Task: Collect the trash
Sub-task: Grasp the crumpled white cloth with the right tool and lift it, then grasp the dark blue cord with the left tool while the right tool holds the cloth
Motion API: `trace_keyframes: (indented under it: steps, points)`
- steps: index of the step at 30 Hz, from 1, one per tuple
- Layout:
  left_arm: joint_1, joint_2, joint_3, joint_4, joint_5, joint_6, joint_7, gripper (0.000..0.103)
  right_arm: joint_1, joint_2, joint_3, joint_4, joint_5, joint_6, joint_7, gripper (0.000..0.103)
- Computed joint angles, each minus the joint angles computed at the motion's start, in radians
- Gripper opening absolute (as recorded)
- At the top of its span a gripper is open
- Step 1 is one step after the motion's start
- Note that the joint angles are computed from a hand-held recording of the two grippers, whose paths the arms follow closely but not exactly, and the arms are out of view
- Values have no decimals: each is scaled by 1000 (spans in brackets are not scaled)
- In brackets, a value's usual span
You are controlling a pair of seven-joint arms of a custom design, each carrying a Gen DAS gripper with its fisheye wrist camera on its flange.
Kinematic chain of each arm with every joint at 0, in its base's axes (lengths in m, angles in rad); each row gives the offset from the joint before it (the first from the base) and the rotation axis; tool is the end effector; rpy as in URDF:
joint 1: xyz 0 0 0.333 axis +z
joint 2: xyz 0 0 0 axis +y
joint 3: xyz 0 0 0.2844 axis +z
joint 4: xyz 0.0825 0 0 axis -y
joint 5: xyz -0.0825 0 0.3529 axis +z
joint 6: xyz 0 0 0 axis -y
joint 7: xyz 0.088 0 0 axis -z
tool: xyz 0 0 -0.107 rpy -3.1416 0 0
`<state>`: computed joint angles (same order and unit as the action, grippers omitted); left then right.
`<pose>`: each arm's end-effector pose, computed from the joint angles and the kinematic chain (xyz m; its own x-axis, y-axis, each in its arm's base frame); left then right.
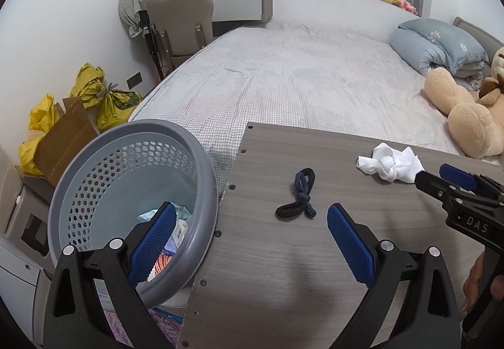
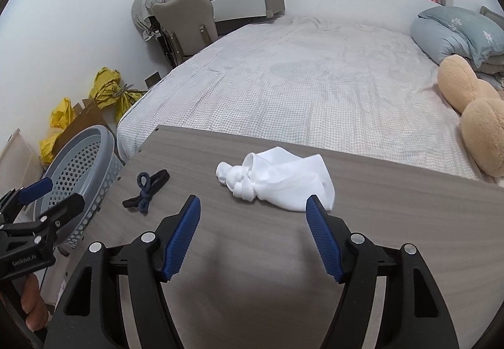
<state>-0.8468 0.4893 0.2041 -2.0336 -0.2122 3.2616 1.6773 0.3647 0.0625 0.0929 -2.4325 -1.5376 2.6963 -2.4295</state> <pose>0.4983 -0.3597 0.2920 -0.5411 -0.8398 -0.0429 -0.5978 0.4200 -0.6828 0.3983 0.2336 0.2734 -0.3685 -0.9173 -0.1509 -0.6486 0.3700 -0.6652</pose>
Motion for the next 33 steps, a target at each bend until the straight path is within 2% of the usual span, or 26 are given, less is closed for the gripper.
trace_keyframes:
  steps: [7, 10, 14, 21, 22, 23, 24, 25, 26, 30, 33]
  points:
    - [-13, 17, 19, 18, 22, -23, -24, 95, -36, 105, -41, 92, -16, 91, -88, 67]
    - [-12, 19, 20, 22, 35, -30, -38, 95, -37, 148, -51, 129, 36, 98, -184, 67]
    - [-11, 19, 22, 21, 52, -32, -55, 95, -35, 187, -73, 160, 68, 130, -236, 67]
    - [14, 19, 3, 26, 78, -45, -74, 95, -13, 220, -96, 190, 144, 108, -318, 66]
    - [18, 20, 0, 28, 83, -47, -77, 95, -11, 226, -98, 195, 156, 109, -331, 61]
    - [20, 20, -2, 28, 87, -47, -81, 95, -12, 230, -101, 195, 165, 117, -346, 52]
    - [22, 21, -2, 29, 91, -48, -84, 95, -6, 232, -101, 197, 185, 105, -369, 50]
    - [23, 20, -3, 28, 94, -47, -87, 95, 2, 233, -103, 200, 187, 96, -379, 44]
    - [22, 20, -3, 29, 97, -49, -91, 95, 7, 233, -106, 201, 182, 98, -377, 41]
    - [42, 24, -23, 35, 110, -56, -99, 95, 11, 220, -122, 185, 113, 137, -281, 38]
    - [61, 30, -44, 46, 122, -65, -101, 95, 13, 187, -117, 157, 43, 133, -173, 38]
